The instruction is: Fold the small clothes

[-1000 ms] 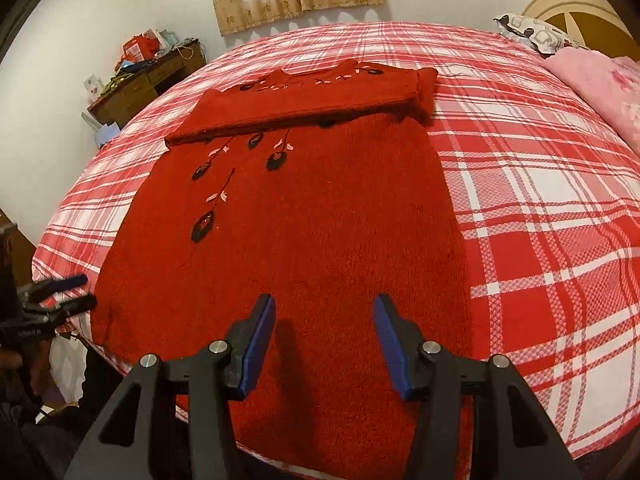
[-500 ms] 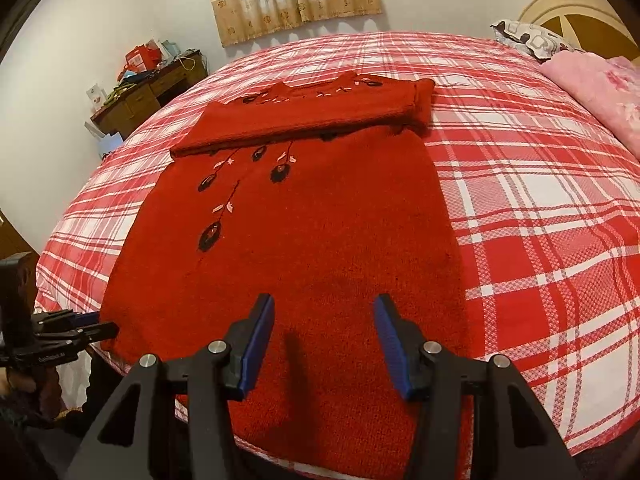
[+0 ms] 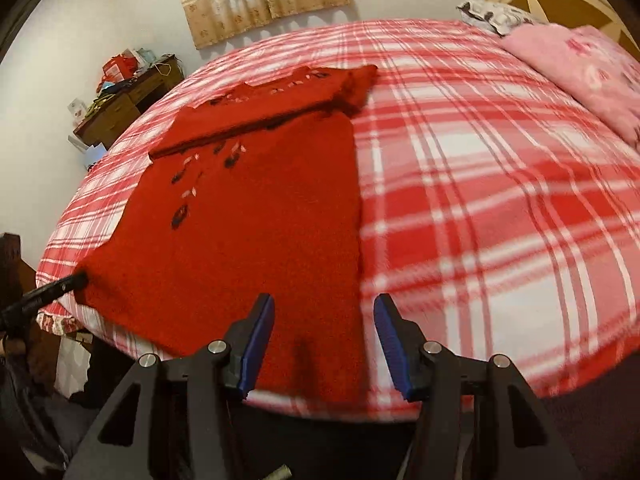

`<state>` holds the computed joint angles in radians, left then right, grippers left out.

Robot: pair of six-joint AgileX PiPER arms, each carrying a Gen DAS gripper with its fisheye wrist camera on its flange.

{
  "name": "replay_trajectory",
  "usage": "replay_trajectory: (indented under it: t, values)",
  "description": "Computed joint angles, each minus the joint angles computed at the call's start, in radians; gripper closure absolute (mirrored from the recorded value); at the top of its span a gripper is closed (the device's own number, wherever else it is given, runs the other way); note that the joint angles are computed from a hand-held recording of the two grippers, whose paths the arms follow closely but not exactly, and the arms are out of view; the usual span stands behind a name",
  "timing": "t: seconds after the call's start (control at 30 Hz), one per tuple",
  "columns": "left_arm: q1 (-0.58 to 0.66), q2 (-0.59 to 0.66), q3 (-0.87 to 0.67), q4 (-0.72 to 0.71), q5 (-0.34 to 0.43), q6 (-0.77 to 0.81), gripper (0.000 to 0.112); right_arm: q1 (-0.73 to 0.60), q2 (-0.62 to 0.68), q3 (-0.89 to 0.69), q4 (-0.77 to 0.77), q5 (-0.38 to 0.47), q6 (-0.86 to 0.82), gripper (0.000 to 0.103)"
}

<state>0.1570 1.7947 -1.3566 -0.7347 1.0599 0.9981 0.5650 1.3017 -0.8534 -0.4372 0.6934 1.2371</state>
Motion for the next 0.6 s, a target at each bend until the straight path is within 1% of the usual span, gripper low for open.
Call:
replay_trajectory:
  t: [0.17, 0.2, 0.23, 0.33, 0.4, 0.47, 0.53, 0.6]
  values:
    - [0.011, 0.027, -0.012, 0.003, 0.019, -0.006, 0.104, 0.006, -0.027, 0.068, 0.069, -0.047, -0.02, 0.05]
    - [0.006, 0.024, -0.007, 0.004, 0.013, -0.01, 0.104, 0.009, -0.031, 0.076, 0.066, -0.052, -0.014, 0.057]
    - [0.003, 0.019, -0.003, 0.004, 0.012, -0.013, 0.104, 0.006, -0.032, 0.08, 0.069, -0.062, -0.017, 0.072]
    - [0.006, 0.006, 0.0, -0.008, 0.012, -0.008, 0.104, -0.019, -0.029, 0.097, 0.127, -0.102, -0.077, 0.094]
    - [0.015, -0.002, 0.001, -0.026, 0.018, 0.008, 0.104, -0.004, -0.032, 0.104, 0.094, -0.106, -0.053, 0.095]
    - [0.023, -0.003, -0.004, -0.042, 0.027, 0.021, 0.104, 0.012, -0.065, 0.128, 0.043, -0.139, 0.001, 0.096]
    - [0.035, 0.004, -0.018, -0.064, 0.046, 0.029, 0.105, 0.029, -0.119, 0.147, -0.04, -0.177, 0.081, 0.096]
    - [0.044, 0.013, -0.037, -0.085, 0.062, 0.027, 0.105, 0.053, -0.154, 0.137, -0.145, -0.155, 0.172, 0.096]
